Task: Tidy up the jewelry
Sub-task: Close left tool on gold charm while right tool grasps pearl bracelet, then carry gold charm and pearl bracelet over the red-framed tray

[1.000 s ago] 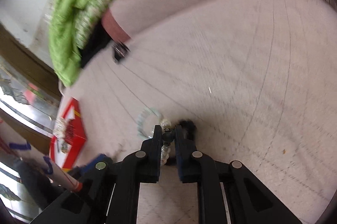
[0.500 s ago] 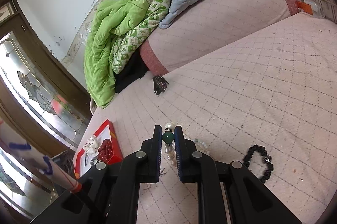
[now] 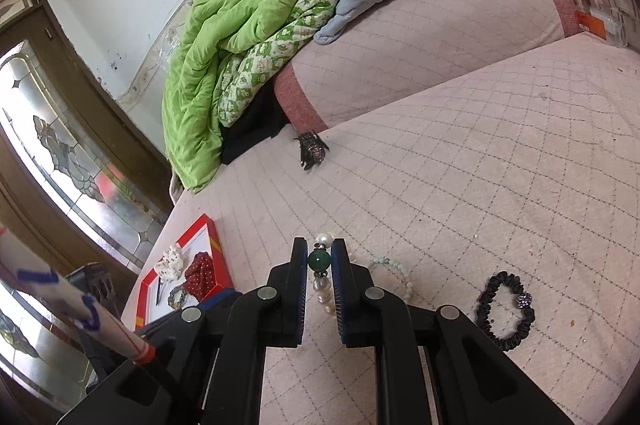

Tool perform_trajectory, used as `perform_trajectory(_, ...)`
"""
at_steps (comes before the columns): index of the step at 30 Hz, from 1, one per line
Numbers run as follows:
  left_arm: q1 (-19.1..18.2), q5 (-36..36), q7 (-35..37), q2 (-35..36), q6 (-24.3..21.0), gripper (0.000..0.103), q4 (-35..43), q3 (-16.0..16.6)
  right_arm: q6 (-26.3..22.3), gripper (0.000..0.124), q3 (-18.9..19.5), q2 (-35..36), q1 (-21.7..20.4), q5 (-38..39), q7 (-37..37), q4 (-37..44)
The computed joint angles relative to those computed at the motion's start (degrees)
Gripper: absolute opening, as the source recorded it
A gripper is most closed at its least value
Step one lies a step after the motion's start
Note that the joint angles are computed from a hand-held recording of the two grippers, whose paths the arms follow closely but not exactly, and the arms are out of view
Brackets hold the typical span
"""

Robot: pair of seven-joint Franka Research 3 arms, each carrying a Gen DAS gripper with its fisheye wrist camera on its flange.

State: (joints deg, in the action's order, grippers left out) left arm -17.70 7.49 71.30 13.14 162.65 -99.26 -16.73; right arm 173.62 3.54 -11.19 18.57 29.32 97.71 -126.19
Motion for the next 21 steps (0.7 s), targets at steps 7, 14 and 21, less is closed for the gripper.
perform_trajectory(7,-3.1,11.5,-7.8,-0.7,-1.1,0.018,0.1,3.6,-1.1,0.013,0.0,0.8,1.4,0.9,-2.7,1.3)
perform_trajectory(14,-3.3,17.7,-11.6,-1.9,-1.5,0.018,-0.8,4.3,-1.2,0.013,2.2,1.7,0.3,-3.6,-0.3,2.3)
perform_trajectory(21,-2.9,22.8,-15.5,-3.8,-1.4,0.018,-2.3,4.9,-1.6,0.013,2.7,2.7,0.5,-6.3,1.3,3.5)
